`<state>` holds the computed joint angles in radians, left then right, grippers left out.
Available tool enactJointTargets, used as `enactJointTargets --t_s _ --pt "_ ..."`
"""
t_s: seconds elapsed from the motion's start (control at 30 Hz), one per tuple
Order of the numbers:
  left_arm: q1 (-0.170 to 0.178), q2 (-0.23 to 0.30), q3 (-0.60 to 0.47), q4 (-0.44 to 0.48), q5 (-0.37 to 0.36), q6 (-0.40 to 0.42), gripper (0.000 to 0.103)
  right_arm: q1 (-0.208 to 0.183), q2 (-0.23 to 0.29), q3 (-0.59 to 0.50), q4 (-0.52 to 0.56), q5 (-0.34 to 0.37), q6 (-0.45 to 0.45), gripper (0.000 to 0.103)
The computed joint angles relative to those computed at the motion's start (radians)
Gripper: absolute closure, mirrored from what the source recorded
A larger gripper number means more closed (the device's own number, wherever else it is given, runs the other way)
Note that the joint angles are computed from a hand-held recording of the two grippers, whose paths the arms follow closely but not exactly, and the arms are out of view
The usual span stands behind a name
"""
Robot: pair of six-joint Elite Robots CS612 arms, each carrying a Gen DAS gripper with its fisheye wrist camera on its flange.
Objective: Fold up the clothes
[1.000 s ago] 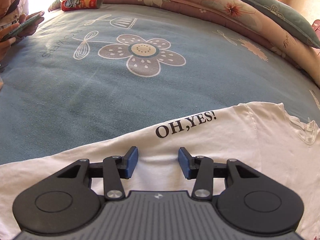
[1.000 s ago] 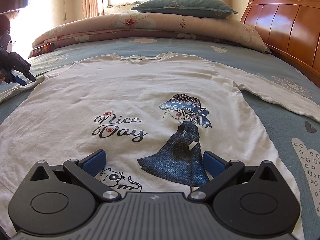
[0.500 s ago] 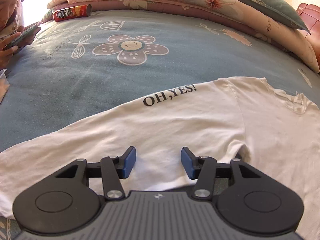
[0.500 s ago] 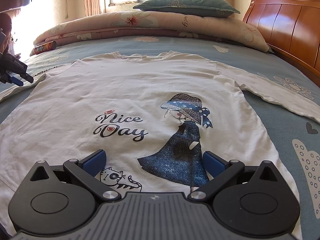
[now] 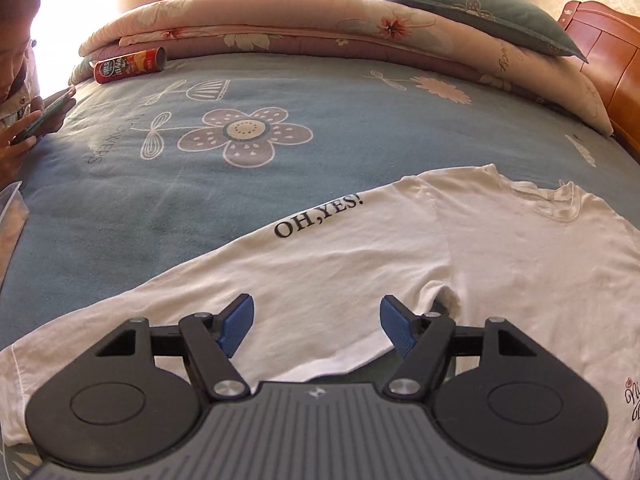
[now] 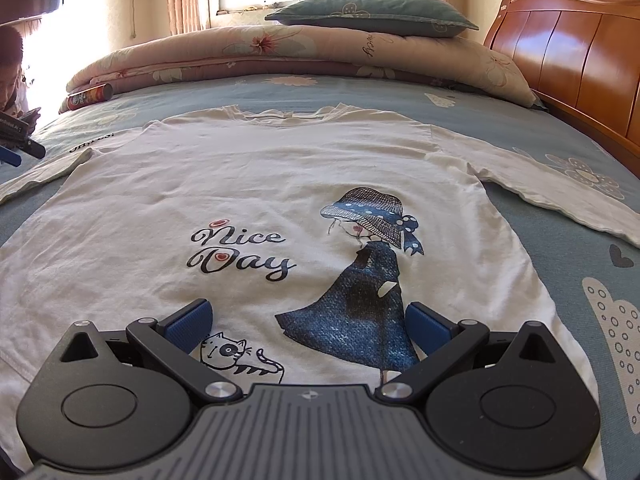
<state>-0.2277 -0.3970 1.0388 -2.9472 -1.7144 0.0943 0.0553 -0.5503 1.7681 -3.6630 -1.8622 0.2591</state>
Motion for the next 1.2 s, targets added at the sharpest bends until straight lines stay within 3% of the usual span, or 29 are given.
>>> enactJointTargets --t_s 0.27,0.4,0.6,0.73,0.83,0.97,1.07,1.2 --pt "-0.036 0.072 -0.110 0.097 0.016 0.022 0.032 -0.001 -0.002 0.001 0.004 0.004 -0.001 0.000" --pt "-0.032 0.059 -0.057 0.038 0.032 0.070 0.030 -0.001 -0.003 0.001 0.007 0.005 0.000 0.000" --pt "0.003 0.007 0.008 0.051 0.044 0.057 0.029 -0.001 -0.003 0.002 0.005 0.005 -0.001 0.000" --pt "0.044 -0.003 0.012 0.006 0.011 -0.082 0.030 -0.001 -0.002 0.002 0.003 0.004 -0.002 0.000" --pt "0.074 0.006 -0.012 0.075 -0.056 -0.158 0.030 0.000 -0.001 0.002 0.001 0.001 -0.002 0.000" --pt "0.083 0.008 0.010 0.099 -0.011 -0.169 0.030 0.000 0.000 0.001 -0.001 -0.001 -0.003 0.000" --pt "0.100 -0.006 0.049 0.063 -0.037 -0.163 0.029 0.001 0.001 0.001 -0.003 -0.002 -0.003 0.000" --pt "0.111 -0.031 0.078 0.079 0.056 -0.174 0.029 0.001 0.002 -0.001 -0.003 -0.004 -0.002 0.000"
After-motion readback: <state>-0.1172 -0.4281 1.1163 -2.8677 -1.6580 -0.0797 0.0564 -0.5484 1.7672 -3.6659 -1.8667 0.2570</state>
